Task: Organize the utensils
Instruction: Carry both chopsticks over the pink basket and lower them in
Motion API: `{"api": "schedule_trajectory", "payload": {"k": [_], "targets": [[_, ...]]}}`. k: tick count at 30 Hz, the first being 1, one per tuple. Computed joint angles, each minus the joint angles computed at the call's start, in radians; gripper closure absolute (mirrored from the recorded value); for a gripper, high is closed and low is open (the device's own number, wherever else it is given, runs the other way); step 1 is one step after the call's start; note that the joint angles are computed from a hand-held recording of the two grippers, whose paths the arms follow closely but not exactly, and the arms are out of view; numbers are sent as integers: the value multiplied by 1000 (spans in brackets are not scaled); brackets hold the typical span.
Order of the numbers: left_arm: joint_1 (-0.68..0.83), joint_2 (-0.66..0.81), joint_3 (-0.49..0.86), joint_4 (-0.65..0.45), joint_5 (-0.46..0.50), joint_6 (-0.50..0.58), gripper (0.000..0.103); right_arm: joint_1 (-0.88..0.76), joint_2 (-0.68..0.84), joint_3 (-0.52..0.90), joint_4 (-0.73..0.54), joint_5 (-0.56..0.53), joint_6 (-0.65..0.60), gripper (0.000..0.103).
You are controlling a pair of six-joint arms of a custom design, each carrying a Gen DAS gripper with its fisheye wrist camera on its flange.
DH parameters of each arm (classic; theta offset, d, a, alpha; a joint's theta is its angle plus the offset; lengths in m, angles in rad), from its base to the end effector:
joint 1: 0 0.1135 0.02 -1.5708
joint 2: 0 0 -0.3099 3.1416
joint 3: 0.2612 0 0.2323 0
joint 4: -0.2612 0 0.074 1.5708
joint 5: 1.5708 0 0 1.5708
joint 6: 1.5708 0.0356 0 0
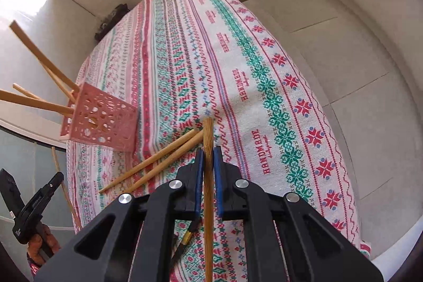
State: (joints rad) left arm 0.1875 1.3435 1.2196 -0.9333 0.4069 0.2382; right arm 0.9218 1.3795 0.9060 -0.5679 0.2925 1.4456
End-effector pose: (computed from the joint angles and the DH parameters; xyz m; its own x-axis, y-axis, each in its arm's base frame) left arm 0.2312 0.0295 0.3543 -0.8269 0.0637 -0.5588 0.2212 0.9503 -0.2190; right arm 0.1549 0.1872 0.2755 -0.7347 0.6034 -0.3100 0.4333 0.7690 0.4700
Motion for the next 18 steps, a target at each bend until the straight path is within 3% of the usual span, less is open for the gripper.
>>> {"api": "schedule_trajectory", "payload": {"k": [3,7,12,18], "targets": [[36,-85,14,3,119,39,97,82,-22,68,-81,112,32,95],[42,-186,40,20,235,9,97,198,-35,195,-232,281,68,95],[-123,-314,-50,211,210,-178,97,318,-10,362,-417,493,122,95],[-171,-326,-26,326,209,-287,97,374,14,503,-553,607,160,95]]}}
